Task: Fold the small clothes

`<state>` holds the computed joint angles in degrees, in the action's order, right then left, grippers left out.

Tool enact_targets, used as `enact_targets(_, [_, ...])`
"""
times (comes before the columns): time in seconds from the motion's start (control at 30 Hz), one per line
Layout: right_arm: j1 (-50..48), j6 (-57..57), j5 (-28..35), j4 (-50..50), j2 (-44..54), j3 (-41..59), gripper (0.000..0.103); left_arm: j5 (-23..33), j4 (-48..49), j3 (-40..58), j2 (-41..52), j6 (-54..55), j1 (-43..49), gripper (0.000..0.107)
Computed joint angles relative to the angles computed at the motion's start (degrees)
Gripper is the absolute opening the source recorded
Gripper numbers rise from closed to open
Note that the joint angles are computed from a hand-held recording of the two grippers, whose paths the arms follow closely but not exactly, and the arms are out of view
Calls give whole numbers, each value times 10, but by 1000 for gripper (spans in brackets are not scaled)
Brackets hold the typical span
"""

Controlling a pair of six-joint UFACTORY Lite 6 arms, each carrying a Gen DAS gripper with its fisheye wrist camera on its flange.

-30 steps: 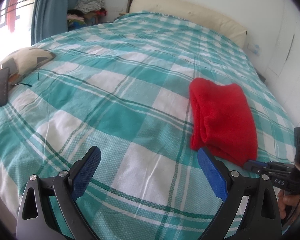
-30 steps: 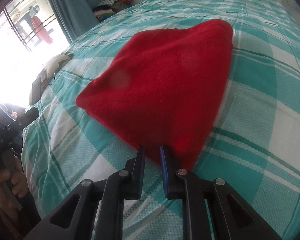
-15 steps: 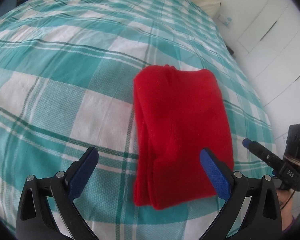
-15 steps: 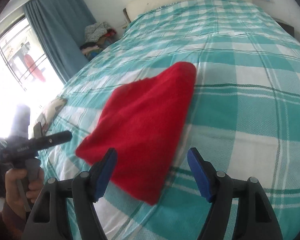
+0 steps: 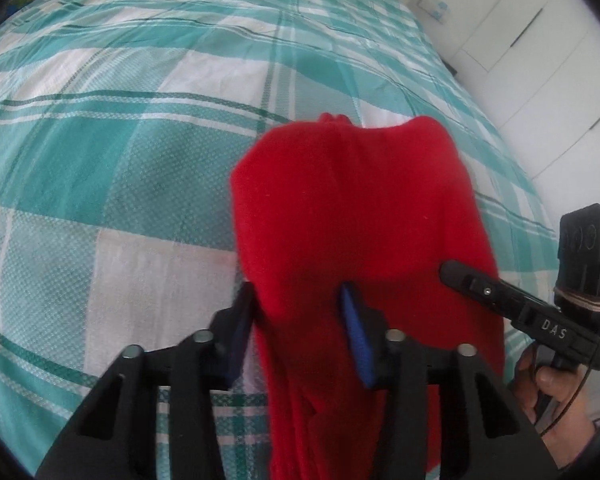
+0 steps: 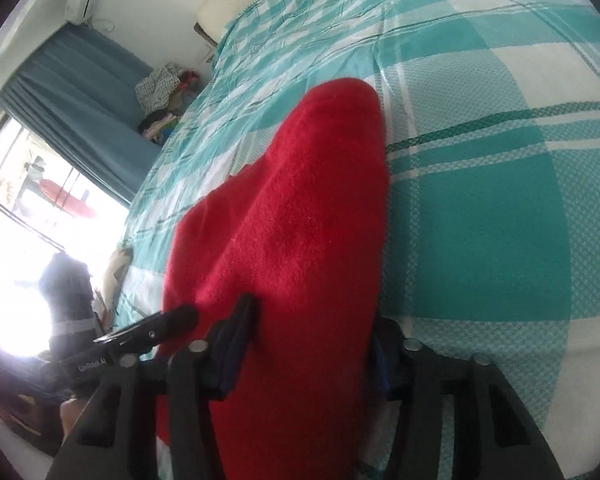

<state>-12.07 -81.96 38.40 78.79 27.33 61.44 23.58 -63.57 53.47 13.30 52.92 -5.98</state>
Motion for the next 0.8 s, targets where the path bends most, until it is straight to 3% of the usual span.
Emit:
enact_targets(0.13, [95, -135, -165, 90, -115, -89, 25, -67, 85, -23, -46, -98, -44, 20])
enact_targets(0.23, [145, -274, -235, 215, -166, -125, 24, -58, 100, -36, -88, -124, -37, 18])
enact_targets(0.43, [149, -293, -232, 228, -242, -141, 23, -21, 207, -23, -187, -225, -33, 18])
enact_targets(0.67, [141, -78, -192, 24, -298, -69, 23, 38, 272, 52, -224, -298, -19, 18])
enact_targets(0.73, [127, -5, -164, -41, -291, -45, 23, 36, 285, 49, -221, -310, -25, 19])
enact_targets(0.8, [109, 9, -147, -52, -280, -43, 23, 12, 312, 32, -209, -338, -43, 27])
